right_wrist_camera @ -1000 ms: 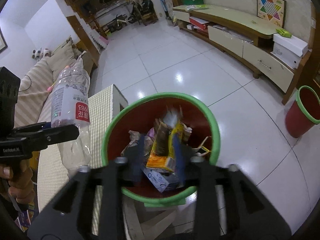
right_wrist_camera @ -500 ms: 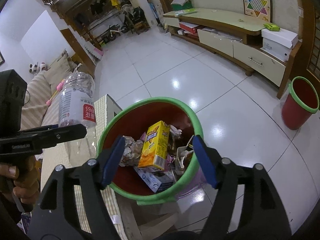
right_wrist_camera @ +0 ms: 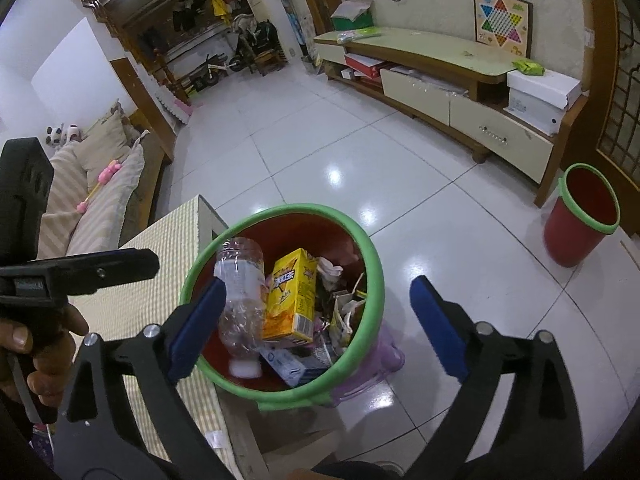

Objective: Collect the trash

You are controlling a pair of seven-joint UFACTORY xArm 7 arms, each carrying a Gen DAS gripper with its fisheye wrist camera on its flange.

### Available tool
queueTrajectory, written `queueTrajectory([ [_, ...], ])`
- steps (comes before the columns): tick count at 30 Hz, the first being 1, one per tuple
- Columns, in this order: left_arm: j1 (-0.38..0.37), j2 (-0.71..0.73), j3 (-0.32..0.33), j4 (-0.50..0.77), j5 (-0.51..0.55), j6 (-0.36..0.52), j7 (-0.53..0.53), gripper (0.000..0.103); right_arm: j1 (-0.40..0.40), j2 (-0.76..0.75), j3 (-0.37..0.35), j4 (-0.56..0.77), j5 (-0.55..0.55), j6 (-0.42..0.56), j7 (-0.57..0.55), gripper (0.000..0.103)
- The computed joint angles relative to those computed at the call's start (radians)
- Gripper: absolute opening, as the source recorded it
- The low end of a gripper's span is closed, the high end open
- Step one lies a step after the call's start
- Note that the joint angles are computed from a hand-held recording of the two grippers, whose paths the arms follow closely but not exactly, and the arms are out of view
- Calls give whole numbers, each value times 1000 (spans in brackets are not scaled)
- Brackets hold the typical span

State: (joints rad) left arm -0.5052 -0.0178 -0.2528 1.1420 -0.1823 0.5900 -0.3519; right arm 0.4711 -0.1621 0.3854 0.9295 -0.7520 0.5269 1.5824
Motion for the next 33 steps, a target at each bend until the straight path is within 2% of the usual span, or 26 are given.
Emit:
queueTrajectory([
  [6,14,-73,6,-59,39,5,-44,95,19,32,13,58,-32,57,4,97],
  [9,16,-118,10,-97,28,14,-27,95,45,60,19,107,-58,114,21,98],
  [13,27,-193,11,-164,46,19,-40,95,105,115,19,197,-92,213,29,98],
  [20,63,-416,26,-365,68,-29,-116,95,223,220,-9,340,-149,307,35,98],
  [23,84,-518,28,-441,83,-18,-132,95,288,289,-23,424,-168,350,19,98],
  [26,116,-660,19,-537,116,10,-162,95,355,355,-41,496,-184,380,12,98],
  [29,156,-808,-4,-614,171,91,-193,95,421,412,-64,558,-206,398,17,98],
  [33,158,-1008,17,-715,168,199,-219,95,510,507,-95,674,-217,435,-21,98],
])
